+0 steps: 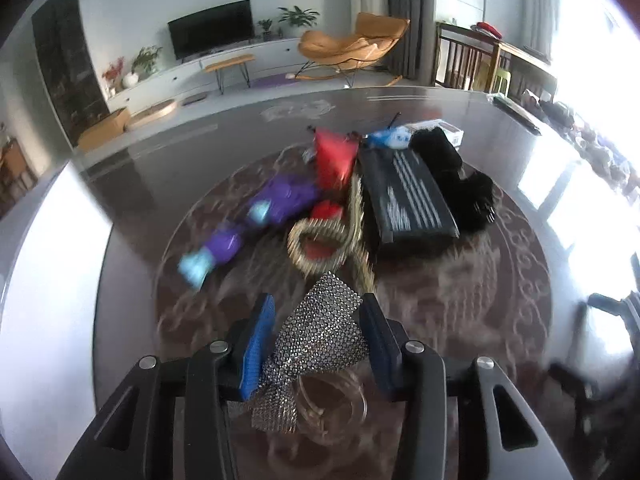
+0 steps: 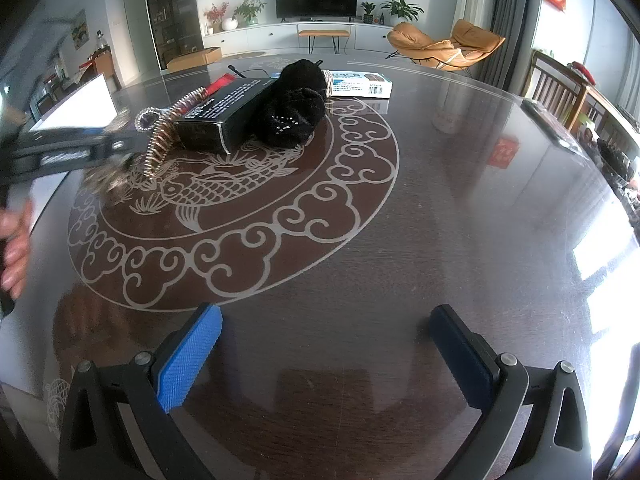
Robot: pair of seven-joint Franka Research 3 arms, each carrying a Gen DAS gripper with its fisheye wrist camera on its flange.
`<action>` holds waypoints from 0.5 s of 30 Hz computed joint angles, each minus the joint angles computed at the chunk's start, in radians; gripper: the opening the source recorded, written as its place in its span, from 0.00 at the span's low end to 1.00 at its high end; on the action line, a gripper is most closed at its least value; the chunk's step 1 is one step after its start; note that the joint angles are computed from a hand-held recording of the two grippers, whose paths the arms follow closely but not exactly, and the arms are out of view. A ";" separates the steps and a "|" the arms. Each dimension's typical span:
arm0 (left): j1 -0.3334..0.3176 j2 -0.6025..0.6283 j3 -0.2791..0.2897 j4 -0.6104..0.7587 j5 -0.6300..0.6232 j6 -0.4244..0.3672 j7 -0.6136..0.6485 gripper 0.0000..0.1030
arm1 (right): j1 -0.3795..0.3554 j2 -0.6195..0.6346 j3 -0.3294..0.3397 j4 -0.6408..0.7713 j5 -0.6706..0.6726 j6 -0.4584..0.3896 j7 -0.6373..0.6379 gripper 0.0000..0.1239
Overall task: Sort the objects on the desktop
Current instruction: 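Grasp the silver sequined bow with the left tool and lift it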
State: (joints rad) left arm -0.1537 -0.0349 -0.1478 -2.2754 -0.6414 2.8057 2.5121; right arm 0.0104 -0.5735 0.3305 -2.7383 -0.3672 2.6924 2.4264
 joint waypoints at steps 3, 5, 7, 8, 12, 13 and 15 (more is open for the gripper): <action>0.022 -0.088 0.038 -0.072 0.054 -0.086 -0.054 0.44 | 0.000 0.000 -0.001 0.000 -0.001 0.000 0.001 0.83; 0.017 -0.132 0.092 -0.086 -0.013 -0.198 0.015 0.68 | 0.001 0.001 -0.001 0.000 -0.001 0.000 0.001 0.83; 0.015 -0.160 0.122 -0.100 -0.074 -0.236 0.071 0.87 | 0.001 0.001 -0.001 0.000 -0.002 0.000 0.002 0.83; 0.011 -0.175 0.131 -0.112 -0.106 -0.234 0.102 0.89 | 0.001 0.001 -0.001 0.000 -0.002 0.000 0.002 0.83; 0.025 -0.162 0.145 -0.095 -0.102 -0.278 0.143 0.89 | 0.001 0.002 0.000 0.002 -0.003 -0.001 0.004 0.83; 0.030 -0.154 0.142 -0.091 -0.095 -0.285 0.146 0.89 | 0.000 0.002 -0.002 0.001 -0.004 0.000 0.003 0.83; 0.037 -0.140 0.132 -0.096 -0.092 -0.269 0.155 0.89 | 0.001 0.002 -0.001 0.002 -0.004 -0.001 0.004 0.83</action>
State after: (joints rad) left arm -0.1170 -0.1746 -0.0163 -2.3716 -0.7330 2.5367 2.6667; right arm 0.0110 -0.5712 0.3298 -2.7364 -0.3708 2.6917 2.4304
